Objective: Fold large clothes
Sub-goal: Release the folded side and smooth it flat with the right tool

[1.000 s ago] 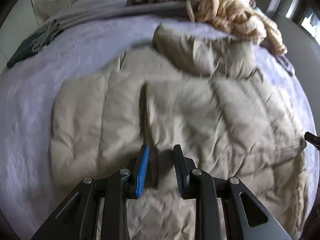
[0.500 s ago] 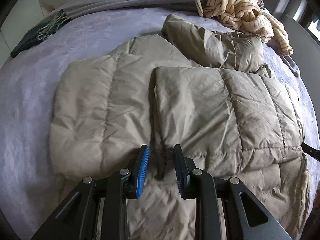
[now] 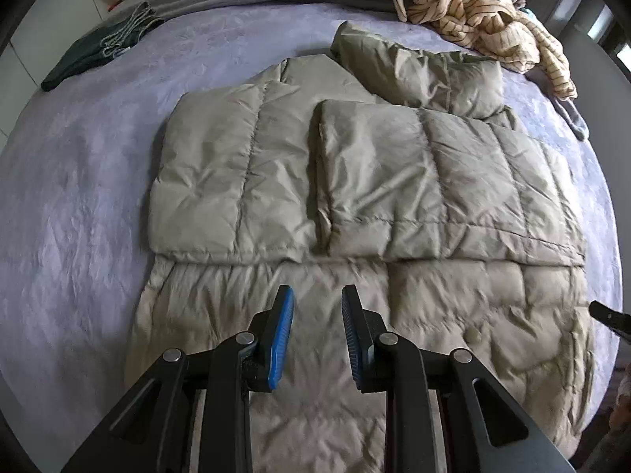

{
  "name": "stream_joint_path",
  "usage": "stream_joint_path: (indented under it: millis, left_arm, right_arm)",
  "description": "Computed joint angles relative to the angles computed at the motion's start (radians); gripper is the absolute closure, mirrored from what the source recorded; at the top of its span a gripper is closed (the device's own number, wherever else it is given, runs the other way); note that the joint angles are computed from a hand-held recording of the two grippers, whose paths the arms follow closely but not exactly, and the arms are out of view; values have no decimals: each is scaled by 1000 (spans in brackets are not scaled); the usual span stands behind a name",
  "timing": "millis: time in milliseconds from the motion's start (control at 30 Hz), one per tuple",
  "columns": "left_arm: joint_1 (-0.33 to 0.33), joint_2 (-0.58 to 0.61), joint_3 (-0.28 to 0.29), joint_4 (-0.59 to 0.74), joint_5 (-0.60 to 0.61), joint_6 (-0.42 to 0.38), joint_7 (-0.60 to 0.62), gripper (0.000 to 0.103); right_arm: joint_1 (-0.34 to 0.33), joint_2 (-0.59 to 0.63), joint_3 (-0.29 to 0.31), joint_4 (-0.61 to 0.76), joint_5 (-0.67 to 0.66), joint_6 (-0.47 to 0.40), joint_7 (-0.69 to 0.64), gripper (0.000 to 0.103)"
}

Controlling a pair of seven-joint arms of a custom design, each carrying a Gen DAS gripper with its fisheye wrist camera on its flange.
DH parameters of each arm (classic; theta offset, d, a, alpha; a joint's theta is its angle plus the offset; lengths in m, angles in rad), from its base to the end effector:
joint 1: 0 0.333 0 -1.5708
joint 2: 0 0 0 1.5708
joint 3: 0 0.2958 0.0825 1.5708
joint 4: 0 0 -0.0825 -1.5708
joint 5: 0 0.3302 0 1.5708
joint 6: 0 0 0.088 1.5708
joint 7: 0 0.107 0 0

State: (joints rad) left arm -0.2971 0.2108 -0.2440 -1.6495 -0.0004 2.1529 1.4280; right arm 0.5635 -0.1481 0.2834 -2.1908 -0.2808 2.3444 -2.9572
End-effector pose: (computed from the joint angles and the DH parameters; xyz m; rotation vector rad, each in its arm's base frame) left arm 0.5177 -0.2967 0.5161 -1.6906 2.5100 -0.4440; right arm 0.3218 0.3649 0.4828 -1.1141 2.5182 -0.1275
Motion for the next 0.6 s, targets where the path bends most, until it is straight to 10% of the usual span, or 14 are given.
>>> stream_joint_path:
  millis: [200, 233, 300, 600]
  left_arm:
    - [-5, -66, -9, -29, -11, -42, 11, 72]
    - [-6, -79, -9, -39, -10, -46, 6, 61]
    - [-10, -113, -8, -71, 2, -25, -22, 5]
    - [-22, -189, -20, -110, 72, -80, -95, 0]
  right_arm:
    - [19, -15, 16, 27, 24, -24, 17, 90]
    - [23, -18, 17, 28, 32, -24, 17, 89]
    - [28, -22, 20, 33, 42, -29, 13, 84]
    - [45, -49, 37, 46, 65, -51, 1, 62]
